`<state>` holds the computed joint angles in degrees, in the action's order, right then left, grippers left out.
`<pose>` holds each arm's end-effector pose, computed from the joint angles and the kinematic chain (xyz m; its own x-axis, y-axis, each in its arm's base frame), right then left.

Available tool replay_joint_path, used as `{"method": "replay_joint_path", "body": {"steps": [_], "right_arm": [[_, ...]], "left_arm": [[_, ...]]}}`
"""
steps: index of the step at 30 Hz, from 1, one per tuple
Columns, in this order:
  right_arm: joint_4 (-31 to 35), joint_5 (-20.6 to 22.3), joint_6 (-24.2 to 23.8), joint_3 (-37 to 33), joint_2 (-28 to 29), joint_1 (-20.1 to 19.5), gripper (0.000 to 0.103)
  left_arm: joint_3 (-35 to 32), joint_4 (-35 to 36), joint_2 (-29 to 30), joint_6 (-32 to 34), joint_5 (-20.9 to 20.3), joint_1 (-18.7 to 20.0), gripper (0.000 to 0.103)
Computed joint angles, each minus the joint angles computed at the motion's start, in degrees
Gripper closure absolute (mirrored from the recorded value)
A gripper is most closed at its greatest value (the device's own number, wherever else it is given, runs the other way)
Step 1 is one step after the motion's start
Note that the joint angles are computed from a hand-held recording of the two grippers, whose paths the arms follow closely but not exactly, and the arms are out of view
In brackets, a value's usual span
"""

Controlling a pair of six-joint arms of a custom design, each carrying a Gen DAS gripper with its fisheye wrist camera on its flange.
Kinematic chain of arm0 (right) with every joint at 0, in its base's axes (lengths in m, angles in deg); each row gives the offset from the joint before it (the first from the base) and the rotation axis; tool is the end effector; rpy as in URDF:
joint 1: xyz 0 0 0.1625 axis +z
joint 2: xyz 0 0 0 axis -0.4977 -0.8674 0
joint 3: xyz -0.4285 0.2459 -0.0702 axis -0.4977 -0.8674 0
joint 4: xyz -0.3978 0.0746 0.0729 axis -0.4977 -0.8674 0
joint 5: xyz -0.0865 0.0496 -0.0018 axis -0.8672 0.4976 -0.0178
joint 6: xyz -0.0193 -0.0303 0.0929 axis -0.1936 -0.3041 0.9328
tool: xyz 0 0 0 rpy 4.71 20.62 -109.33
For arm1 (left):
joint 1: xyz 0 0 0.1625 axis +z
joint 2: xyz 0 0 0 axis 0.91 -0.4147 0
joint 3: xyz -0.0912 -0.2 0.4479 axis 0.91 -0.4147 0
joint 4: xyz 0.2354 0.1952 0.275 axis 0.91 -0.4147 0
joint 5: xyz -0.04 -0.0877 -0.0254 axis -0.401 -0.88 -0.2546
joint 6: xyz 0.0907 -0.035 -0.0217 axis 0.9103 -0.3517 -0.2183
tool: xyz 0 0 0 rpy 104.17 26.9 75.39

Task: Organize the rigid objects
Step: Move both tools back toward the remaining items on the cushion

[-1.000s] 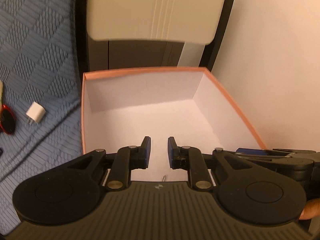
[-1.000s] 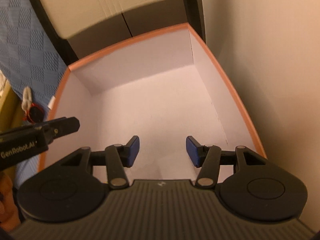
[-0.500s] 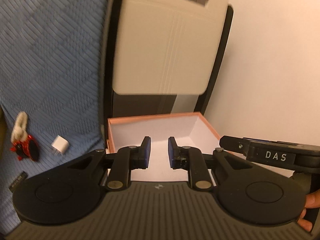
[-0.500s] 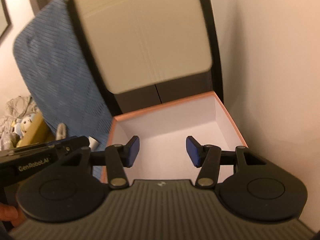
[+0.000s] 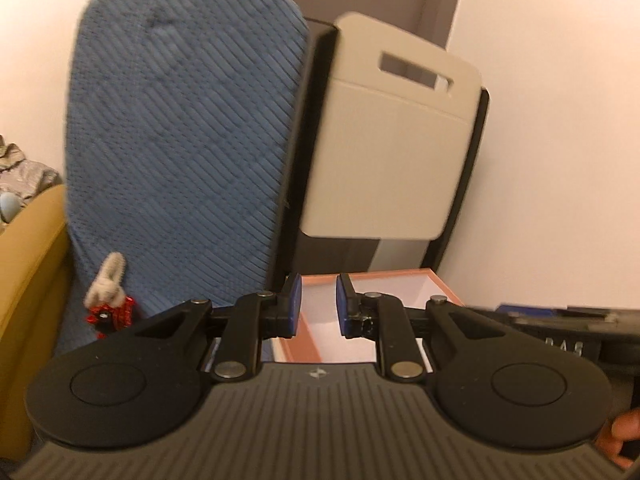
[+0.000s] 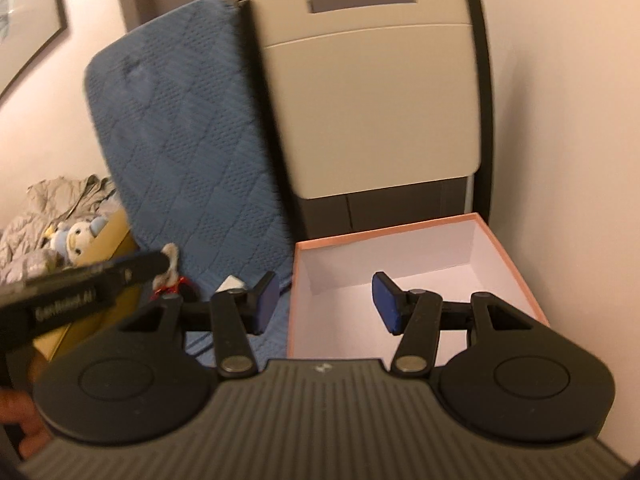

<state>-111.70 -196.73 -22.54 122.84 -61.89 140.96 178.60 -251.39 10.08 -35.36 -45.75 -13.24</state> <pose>0.3081 -0.5976 0.2917 -0.8293 0.0118 0.5587 -0.4315 0.6217 -0.6536 -0.2550 -0.6314 0.2686 -0.8078 0.3237 -0.4926 0.5890 0.4729 -0.6552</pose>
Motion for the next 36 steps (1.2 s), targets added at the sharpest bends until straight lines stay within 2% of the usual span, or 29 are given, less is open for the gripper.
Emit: {"method": "replay_joint_path", "body": {"steps": [8, 13, 18, 25, 36], "right_arm": [[-0.48, 0.91, 1.13, -0.65, 4.11, 2.4, 0.048], [0.36, 1.57, 2.17, -0.38, 6.76, 2.49, 0.048], [-0.01, 1.23, 3.4, 0.0, 9.43, 2.49, 0.048], [-1.95, 1.71, 2.0, 0.56, 12.79, 2.1, 0.048], [-5.2, 4.14, -1.89, 1.26, 15.82, -0.12, 0.048]], "left_arm": [[5.38, -4.3, -4.2, 2.68, -1.02, 2.3, 0.081], [7.23, -5.66, -5.27, 3.1, -2.19, 5.57, 0.081], [8.62, -6.58, -5.45, 5.38, -1.7, 8.66, 0.081], [8.39, -7.73, -3.61, 4.26, -2.87, 13.27, 0.081], [8.83, -13.76, 0.14, 7.88, -3.3, 15.6, 0.081]]}}
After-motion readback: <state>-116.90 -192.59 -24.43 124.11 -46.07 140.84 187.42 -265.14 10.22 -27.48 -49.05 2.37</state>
